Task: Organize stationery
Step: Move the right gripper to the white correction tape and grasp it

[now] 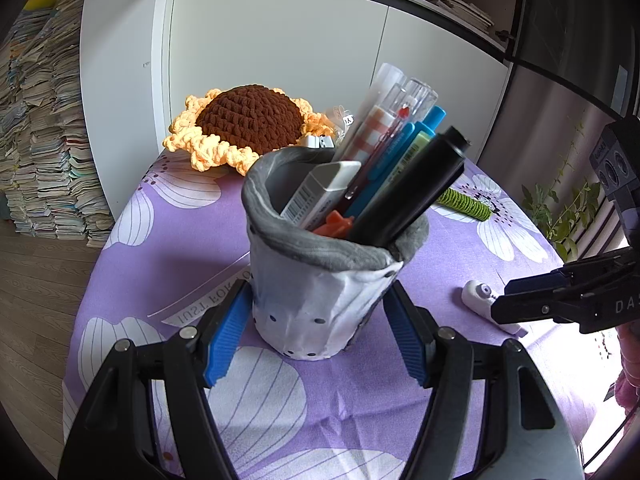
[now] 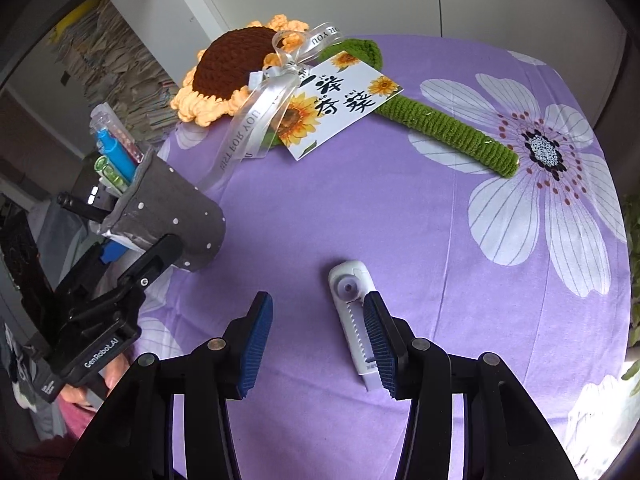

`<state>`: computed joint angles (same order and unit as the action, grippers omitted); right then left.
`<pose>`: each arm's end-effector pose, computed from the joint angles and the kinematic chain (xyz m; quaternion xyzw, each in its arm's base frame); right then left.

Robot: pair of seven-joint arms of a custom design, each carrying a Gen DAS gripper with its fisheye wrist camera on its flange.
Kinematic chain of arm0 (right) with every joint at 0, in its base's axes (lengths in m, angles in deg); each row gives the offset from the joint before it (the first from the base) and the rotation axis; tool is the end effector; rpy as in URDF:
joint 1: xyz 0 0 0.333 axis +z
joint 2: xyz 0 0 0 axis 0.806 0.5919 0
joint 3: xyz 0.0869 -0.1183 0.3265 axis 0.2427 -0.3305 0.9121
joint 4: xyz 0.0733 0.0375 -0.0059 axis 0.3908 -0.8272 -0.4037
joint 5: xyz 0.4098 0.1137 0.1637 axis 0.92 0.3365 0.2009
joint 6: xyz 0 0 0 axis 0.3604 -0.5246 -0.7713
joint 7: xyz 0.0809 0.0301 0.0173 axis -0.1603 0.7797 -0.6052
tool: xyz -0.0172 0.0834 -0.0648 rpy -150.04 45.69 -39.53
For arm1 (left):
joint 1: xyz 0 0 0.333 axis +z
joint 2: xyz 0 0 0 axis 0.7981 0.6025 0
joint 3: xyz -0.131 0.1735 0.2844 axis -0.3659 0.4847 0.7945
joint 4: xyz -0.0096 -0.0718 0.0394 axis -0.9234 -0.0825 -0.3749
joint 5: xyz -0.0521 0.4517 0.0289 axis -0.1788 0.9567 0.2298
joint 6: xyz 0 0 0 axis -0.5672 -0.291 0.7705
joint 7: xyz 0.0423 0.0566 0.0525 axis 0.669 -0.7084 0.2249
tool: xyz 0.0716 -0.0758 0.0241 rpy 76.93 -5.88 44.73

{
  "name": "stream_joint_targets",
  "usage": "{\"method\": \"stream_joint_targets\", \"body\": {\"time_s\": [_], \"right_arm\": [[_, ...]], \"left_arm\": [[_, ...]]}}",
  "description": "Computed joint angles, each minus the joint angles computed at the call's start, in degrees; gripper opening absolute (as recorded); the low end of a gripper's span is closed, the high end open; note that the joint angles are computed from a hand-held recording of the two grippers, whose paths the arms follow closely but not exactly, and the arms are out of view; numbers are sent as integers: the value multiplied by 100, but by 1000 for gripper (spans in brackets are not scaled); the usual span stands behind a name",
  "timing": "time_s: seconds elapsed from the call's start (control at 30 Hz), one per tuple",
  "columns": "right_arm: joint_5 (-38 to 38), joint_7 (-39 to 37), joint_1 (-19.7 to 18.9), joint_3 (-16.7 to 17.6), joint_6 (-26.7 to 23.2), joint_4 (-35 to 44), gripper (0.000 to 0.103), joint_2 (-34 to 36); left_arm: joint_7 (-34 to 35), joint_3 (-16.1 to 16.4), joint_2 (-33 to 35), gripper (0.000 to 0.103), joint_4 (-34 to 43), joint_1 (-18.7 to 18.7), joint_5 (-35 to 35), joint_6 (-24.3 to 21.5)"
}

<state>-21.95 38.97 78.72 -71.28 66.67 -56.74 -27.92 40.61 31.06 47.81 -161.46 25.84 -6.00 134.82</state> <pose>0.5015 0.3309 0.4517 -0.6936 0.6705 -0.0403 0.2602 0.5046 -0.4307 0.4226 -0.5178 0.7365 -0.3981 0.1760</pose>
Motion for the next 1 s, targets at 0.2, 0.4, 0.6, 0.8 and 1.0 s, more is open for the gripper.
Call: {"method": "stream_joint_targets", "body": {"time_s": [0.2,0.4,0.6,0.8,1.0], "right_arm": [[-1464,910,-154,136,41,5,49,-53],[-1298,-391,-94,-5,-514,367,55,229],[-1783,-647,-1,3,-1033,719,55,539],[-2019,-557,72,-41,-1170,915,52,763],[-2019,-391,113,-76,-1256,1001,27,805]], "left_arm": [[22,3,2,67,-1,-4,-22,-1],[28,8,-1,67,-4,-7,-27,2],[31,10,0,67,-4,-9,-30,4],[24,20,7,67,-3,-12,-20,26],[-48,52,9,67,-4,-26,58,64]]}}
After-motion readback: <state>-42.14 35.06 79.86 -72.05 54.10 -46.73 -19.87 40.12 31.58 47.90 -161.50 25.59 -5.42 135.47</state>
